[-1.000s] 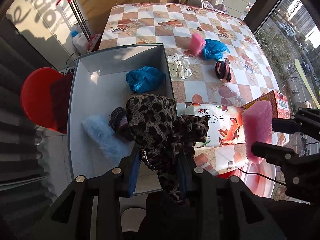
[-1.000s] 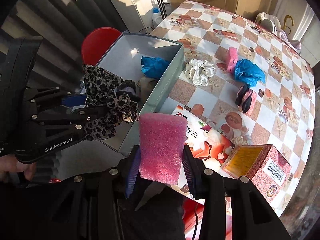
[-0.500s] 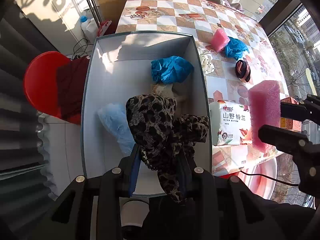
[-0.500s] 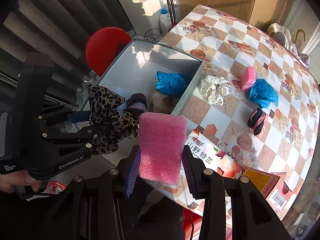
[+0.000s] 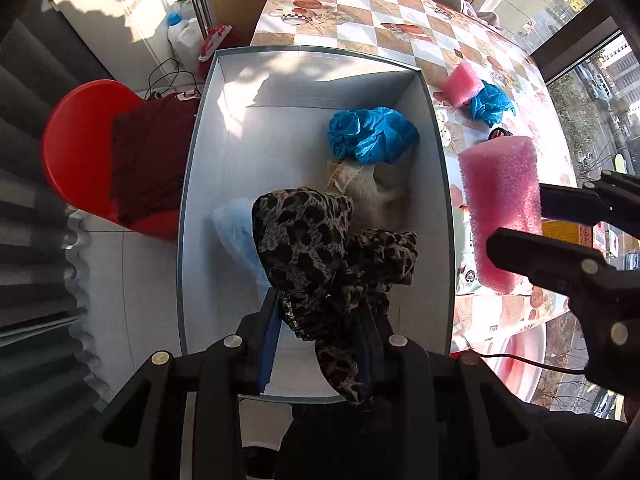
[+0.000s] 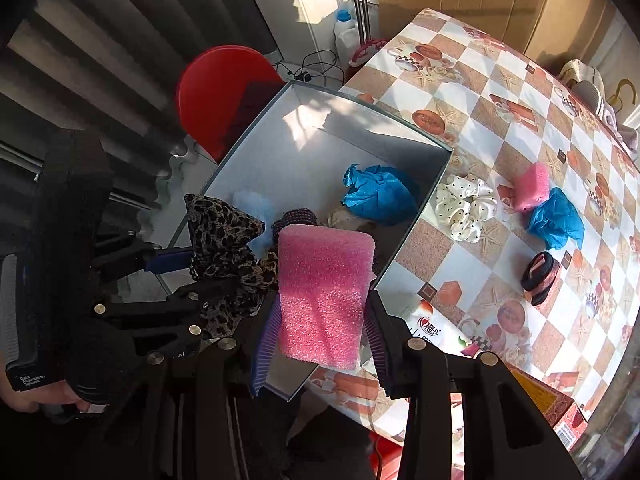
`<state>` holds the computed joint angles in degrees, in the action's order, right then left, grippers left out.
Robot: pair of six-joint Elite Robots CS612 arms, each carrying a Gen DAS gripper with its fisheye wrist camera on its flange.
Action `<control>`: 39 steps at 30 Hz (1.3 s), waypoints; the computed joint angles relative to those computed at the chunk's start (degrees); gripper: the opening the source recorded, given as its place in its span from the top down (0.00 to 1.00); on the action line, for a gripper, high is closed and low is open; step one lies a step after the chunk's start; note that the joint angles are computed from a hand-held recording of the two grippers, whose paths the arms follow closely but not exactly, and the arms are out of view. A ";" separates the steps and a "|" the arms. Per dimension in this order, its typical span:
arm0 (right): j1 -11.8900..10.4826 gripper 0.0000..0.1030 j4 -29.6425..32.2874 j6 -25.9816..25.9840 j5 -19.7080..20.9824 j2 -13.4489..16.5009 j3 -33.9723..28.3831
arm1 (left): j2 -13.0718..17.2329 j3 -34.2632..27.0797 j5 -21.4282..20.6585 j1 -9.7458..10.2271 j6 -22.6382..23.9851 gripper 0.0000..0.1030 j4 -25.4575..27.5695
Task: Organize soft objects
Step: 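Carry the leopard scrunchie over the box with left tool while right tool carries sponge, then open both tools to drop the scrunchie and pink sponge into the box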
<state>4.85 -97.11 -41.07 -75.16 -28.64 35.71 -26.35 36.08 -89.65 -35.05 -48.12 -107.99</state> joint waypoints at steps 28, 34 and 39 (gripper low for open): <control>2.21 0.54 3.22 3.77 -2.15 6.57 -12.03 | -0.66 2.00 -0.28 1.38 2.66 0.43 -3.09; 1.55 0.31 2.53 6.77 -0.81 6.47 -11.62 | -0.67 1.82 0.43 1.45 2.75 0.30 -3.30; 0.49 0.31 1.10 8.59 -0.85 4.38 -7.57 | 0.40 -0.25 -0.24 1.33 4.45 0.30 -2.55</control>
